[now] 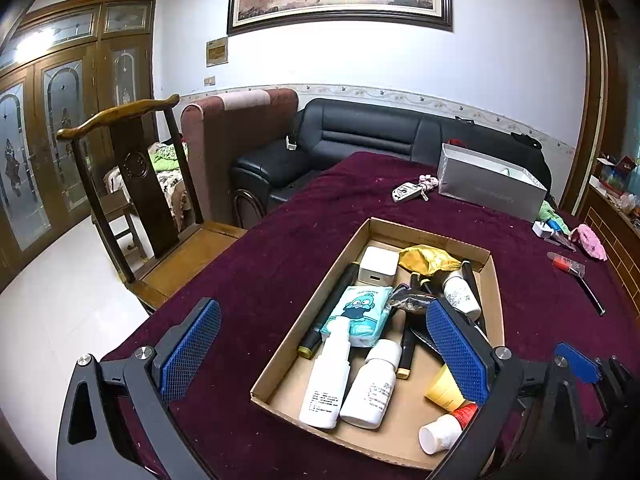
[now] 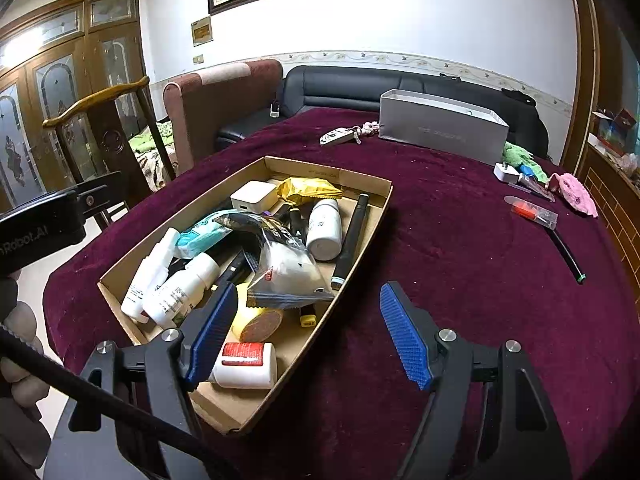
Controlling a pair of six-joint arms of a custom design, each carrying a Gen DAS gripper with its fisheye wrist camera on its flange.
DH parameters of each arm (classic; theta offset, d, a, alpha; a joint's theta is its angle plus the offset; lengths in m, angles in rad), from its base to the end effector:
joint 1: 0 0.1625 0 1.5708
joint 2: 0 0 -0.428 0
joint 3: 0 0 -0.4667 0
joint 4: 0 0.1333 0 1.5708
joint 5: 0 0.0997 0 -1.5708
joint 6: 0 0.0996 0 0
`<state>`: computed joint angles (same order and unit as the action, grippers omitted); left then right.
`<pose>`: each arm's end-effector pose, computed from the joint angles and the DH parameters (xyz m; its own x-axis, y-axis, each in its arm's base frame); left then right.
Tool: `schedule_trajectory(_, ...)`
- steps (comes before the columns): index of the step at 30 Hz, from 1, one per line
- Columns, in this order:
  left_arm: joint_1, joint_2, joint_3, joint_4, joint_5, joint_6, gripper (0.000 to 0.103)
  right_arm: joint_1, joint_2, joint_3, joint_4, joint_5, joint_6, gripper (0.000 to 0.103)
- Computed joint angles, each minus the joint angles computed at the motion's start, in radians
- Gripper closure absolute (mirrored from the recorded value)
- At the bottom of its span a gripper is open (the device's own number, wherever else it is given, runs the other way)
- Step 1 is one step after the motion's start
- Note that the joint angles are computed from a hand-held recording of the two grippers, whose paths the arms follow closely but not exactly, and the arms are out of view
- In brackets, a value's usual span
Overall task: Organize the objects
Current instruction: 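Lift both open grippers up away from the tray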
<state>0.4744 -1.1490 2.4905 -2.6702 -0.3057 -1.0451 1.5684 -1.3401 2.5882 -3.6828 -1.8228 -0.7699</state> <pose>-0.2257 -0.3725 0.0455 -0.7139 -0.1968 -0.6720 0.4904 0.5445 -0.6805 0.1075 -0.3842 0.1497 -0.6961 -0.3143 0.6455 -0.6726 0.5999 -0.4332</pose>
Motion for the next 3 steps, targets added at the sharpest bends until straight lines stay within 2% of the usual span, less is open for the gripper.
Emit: schedule_trajectory(3,0.002,0.004,-0.002,-0.022,-0.011,0.023,0.002,0.006,0.006,-0.002,0.000,-0.009,-0.001,0.029)
